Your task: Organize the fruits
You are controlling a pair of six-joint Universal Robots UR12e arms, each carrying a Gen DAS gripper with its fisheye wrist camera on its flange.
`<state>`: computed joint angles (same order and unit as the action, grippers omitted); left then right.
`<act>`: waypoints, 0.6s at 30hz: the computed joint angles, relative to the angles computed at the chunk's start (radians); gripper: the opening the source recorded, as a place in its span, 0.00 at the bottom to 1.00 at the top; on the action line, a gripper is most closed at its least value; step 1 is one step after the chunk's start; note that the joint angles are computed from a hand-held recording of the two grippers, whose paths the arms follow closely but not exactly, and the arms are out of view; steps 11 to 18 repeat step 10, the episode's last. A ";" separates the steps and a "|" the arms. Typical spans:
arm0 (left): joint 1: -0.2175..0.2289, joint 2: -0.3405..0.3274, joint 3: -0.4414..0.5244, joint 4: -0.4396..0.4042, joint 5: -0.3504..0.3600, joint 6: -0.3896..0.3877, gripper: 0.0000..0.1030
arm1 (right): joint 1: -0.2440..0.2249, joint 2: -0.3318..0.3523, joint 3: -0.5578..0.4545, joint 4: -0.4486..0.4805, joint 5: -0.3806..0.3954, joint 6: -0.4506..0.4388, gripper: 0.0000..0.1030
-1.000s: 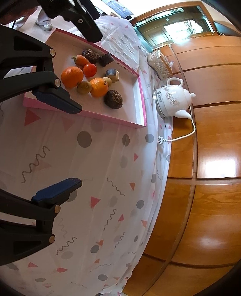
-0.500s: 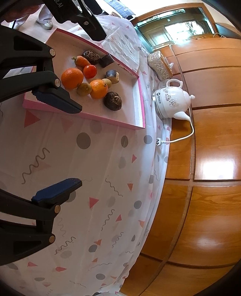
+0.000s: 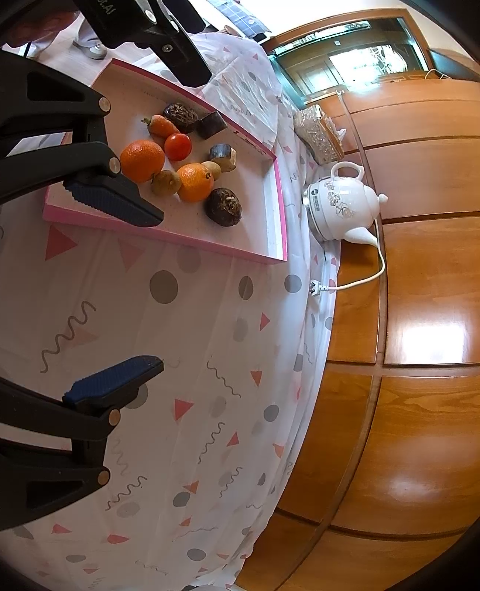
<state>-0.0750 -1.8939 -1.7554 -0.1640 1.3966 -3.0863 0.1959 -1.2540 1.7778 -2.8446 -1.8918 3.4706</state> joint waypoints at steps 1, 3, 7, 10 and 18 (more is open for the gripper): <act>0.000 0.000 0.000 0.000 -0.001 0.000 1.00 | 0.000 0.000 -0.001 0.001 0.000 -0.001 0.71; 0.000 -0.001 0.000 0.002 0.004 0.000 1.00 | 0.000 0.001 -0.002 0.001 0.001 -0.002 0.71; 0.002 -0.001 -0.003 0.011 -0.002 0.001 1.00 | 0.002 0.003 -0.004 0.001 0.003 -0.008 0.71; 0.004 -0.001 -0.005 0.013 -0.007 -0.003 0.99 | 0.002 0.004 -0.005 0.001 0.003 -0.013 0.71; 0.004 -0.001 -0.005 0.013 -0.007 -0.003 0.99 | 0.002 0.004 -0.005 0.001 0.003 -0.013 0.71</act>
